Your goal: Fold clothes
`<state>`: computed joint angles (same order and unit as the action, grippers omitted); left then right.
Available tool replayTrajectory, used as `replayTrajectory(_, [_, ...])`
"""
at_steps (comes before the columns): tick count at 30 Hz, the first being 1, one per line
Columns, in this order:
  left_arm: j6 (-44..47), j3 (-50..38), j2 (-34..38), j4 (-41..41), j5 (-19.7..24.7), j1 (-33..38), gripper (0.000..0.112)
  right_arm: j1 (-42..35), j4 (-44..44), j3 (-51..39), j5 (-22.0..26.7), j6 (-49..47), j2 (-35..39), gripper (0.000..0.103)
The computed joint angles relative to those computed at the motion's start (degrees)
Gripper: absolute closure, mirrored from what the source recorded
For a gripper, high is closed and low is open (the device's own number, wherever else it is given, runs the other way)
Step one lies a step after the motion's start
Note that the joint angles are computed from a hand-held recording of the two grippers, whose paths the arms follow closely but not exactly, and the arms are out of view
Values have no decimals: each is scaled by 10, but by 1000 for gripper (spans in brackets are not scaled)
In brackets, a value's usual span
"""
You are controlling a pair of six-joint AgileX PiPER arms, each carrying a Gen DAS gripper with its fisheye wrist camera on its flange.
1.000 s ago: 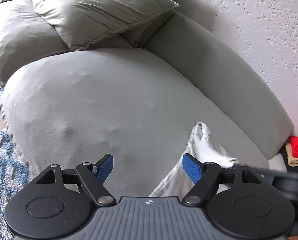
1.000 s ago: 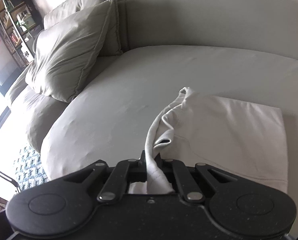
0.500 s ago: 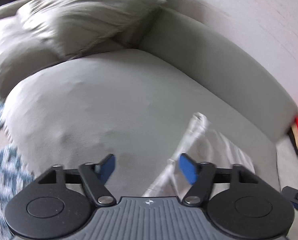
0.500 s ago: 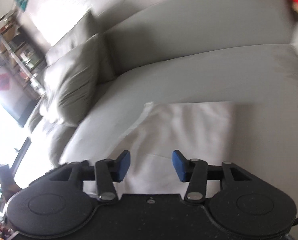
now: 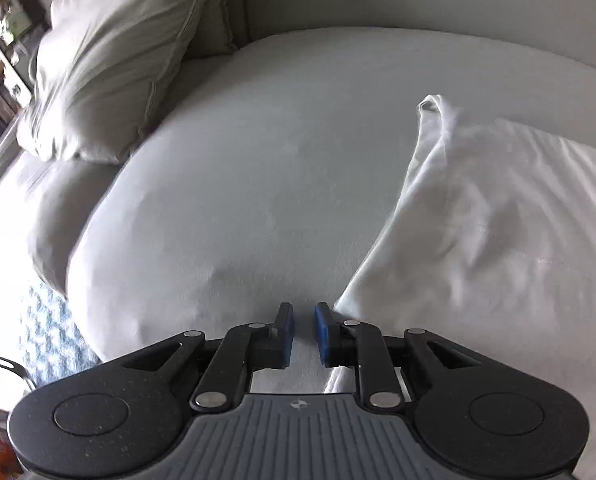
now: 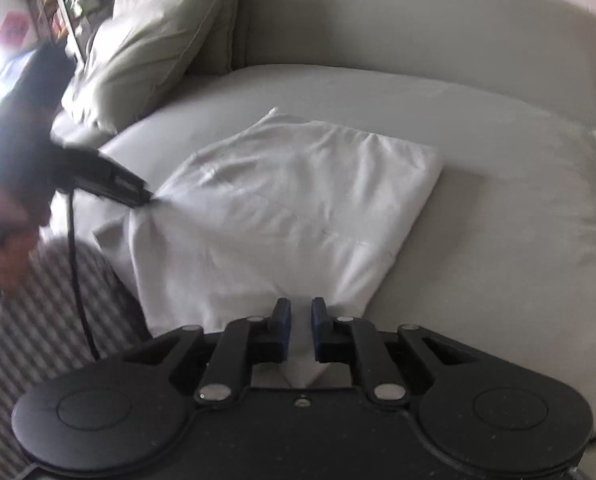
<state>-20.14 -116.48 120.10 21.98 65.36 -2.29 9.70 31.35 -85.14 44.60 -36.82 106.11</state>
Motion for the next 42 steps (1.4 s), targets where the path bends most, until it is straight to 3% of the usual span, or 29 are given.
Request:
replayTrajectory(3, [-5, 97, -68, -60, -76, 38, 94, -25, 4, 5, 43, 4, -19, 93])
replayTrajectory(6, [-40, 197, -135, -34, -170, 42, 94, -73, 65, -1, 87, -18, -24, 92])
replayTrajectory(8, [-51, 253, -176, -13, -235, 39, 94, -96, 111, -7, 89, -30, -20, 91])
replayTrajectory(12, [60, 253, -189, -97, -316, 24, 93, -131, 216, -44, 80, -24, 25, 91])
replayTrajectory(16, [254, 150, -115, -259, -277, 9, 92, -141, 304, -135, 107, 62, 128, 91])
replayTrajectory(20, [321, 22, -10, -323, -219, 5, 92, -119, 333, -248, 121, 114, 231, 91])
replayTrajectory(23, [301, -142, 109, -345, -125, 30, 92, -109, 330, -386, 169, 187, 335, 91])
replayTrajectory(26, [220, -223, 170, -283, -113, 37, 92, -103, 314, -547, 196, 276, 446, 91])
replayTrajectory(28, [145, -282, 210, -211, -97, 34, 82, -100, 283, -643, 190, 332, 504, 103])
replayTrajectory(29, [119, -292, 216, -190, -91, 34, 67, -98, 263, -670, 169, 353, 520, 103])
replayTrajectory(31, [71, -320, 233, -152, -74, 34, 67, -91, 219, -672, 98, 381, 523, 103])
replayTrajectory(32, [59, -309, 229, -141, -81, 33, 65, -87, 196, -648, 62, 394, 510, 103])
replayTrajectory(34, [9, -224, 185, -95, -124, 28, 73, -77, 136, -615, -4, 440, 491, 103])
replayTrajectory(36, [-31, -142, 138, -36, -162, 27, 89, -77, 119, -584, -27, 472, 473, 103])
replayTrajectory(37, [-40, -84, 104, -41, -201, 30, 89, -77, 121, -545, -38, 462, 448, 102])
replayTrajectory(40, [42, 50, 16, -161, -299, 58, 87, -84, 199, -429, -45, 360, 379, 97])
replayTrajectory(42, [142, 67, -2, -254, -276, 66, 86, -91, 277, -362, -8, 255, 339, 97])
